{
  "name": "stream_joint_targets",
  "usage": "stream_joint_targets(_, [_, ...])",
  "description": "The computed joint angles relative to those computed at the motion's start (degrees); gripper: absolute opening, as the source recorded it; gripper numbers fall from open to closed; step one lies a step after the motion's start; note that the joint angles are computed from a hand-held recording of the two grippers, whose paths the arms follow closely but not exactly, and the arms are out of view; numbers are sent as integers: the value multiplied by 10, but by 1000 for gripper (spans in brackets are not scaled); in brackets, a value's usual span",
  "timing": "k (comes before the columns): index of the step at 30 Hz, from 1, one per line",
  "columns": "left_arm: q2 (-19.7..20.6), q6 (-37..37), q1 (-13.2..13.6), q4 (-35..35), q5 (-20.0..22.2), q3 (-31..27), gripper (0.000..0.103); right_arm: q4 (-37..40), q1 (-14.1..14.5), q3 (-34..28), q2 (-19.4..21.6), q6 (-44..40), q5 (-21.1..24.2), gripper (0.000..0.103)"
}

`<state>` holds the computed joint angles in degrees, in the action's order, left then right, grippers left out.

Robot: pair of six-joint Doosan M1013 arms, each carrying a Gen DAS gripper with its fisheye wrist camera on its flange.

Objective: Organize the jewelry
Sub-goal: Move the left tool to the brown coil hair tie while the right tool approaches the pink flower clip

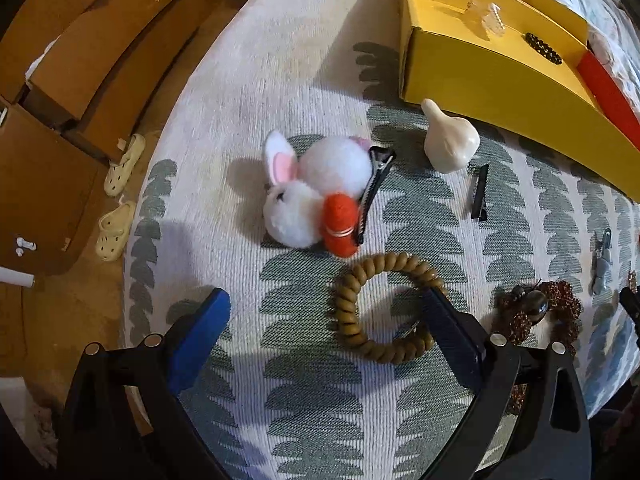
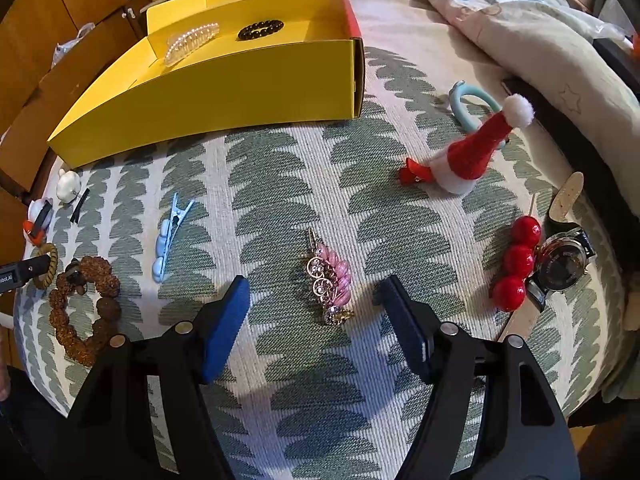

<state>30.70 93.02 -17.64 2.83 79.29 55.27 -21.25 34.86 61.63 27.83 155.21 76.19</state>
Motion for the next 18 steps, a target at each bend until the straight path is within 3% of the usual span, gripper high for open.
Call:
stream_joint_targets(10, [-4, -3, -17, 43, -23, 13, 95, -21, 5, -22, 18, -19, 35, 58])
stream_joint_targets(12, [-4, -2, -19, 44, -24, 13, 93, -16, 3, -19, 17, -21, 25, 48])
stream_joint_targets(14, [-5, -1, -19, 43, -27, 15, 92, -14, 4, -17, 15, -22, 20, 47])
stream_joint_targets(18, [-7, -2, -22, 36, -26, 12, 83, -4, 0, 1, 2, -5, -4, 33])
